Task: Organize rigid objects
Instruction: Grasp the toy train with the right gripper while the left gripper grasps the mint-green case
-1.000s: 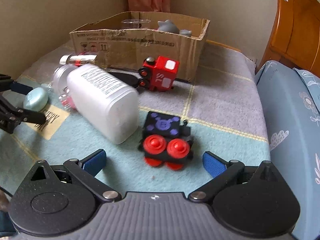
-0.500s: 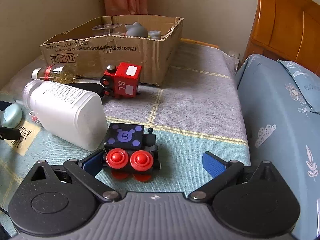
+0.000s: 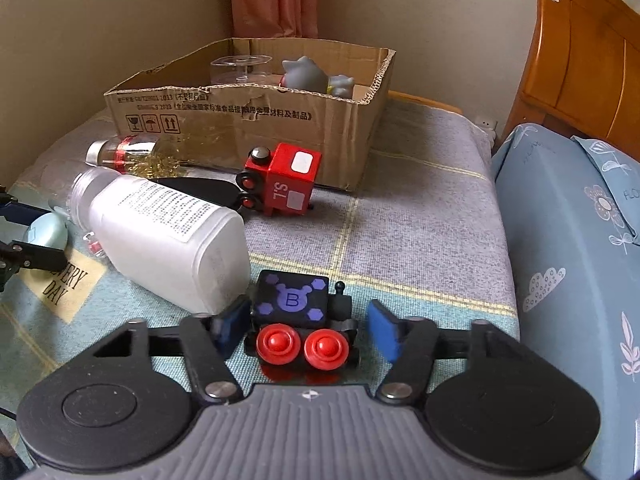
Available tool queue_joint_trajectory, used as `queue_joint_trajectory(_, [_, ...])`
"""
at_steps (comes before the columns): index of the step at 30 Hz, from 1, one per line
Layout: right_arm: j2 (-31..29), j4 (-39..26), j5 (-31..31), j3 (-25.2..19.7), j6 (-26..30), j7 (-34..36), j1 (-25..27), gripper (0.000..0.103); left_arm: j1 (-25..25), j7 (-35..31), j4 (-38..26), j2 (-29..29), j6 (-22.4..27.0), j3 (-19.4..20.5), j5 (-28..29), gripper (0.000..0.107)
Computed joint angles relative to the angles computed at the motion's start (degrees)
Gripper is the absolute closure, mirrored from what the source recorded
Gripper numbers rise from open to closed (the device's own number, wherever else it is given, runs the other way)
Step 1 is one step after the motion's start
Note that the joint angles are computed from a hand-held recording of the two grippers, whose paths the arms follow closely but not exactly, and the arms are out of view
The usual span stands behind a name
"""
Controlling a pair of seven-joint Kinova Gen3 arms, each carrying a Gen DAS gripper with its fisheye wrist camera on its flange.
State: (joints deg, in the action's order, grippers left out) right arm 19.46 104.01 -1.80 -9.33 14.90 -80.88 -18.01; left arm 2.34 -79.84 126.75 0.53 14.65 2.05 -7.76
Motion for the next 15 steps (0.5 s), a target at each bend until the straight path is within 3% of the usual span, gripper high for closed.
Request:
queue_joint_trajectory(6, [-0.4, -1.7, 1.1, 1.4, 3.8, -0.6, -0.8, 0.047, -0.4, -5.6, -1.8, -0.3, 4.0, 0.0, 3.3, 0.047])
queue_joint_trajectory(11, [-1.6, -2.3, -1.2, -1.1, 6.1, 3.6, 2.7, 0.047, -1.0, -13.3, -3.1, -2.1, 7.6, -0.7, 9.5, 0.047])
queue_joint_trajectory(15, [-2.9, -2.9, -4.7, -3.0, 7.8, 8.7, 5.5, 0.047, -1.0, -14.3, -3.7, -3.5, 8.7, -0.4, 9.6, 0.047])
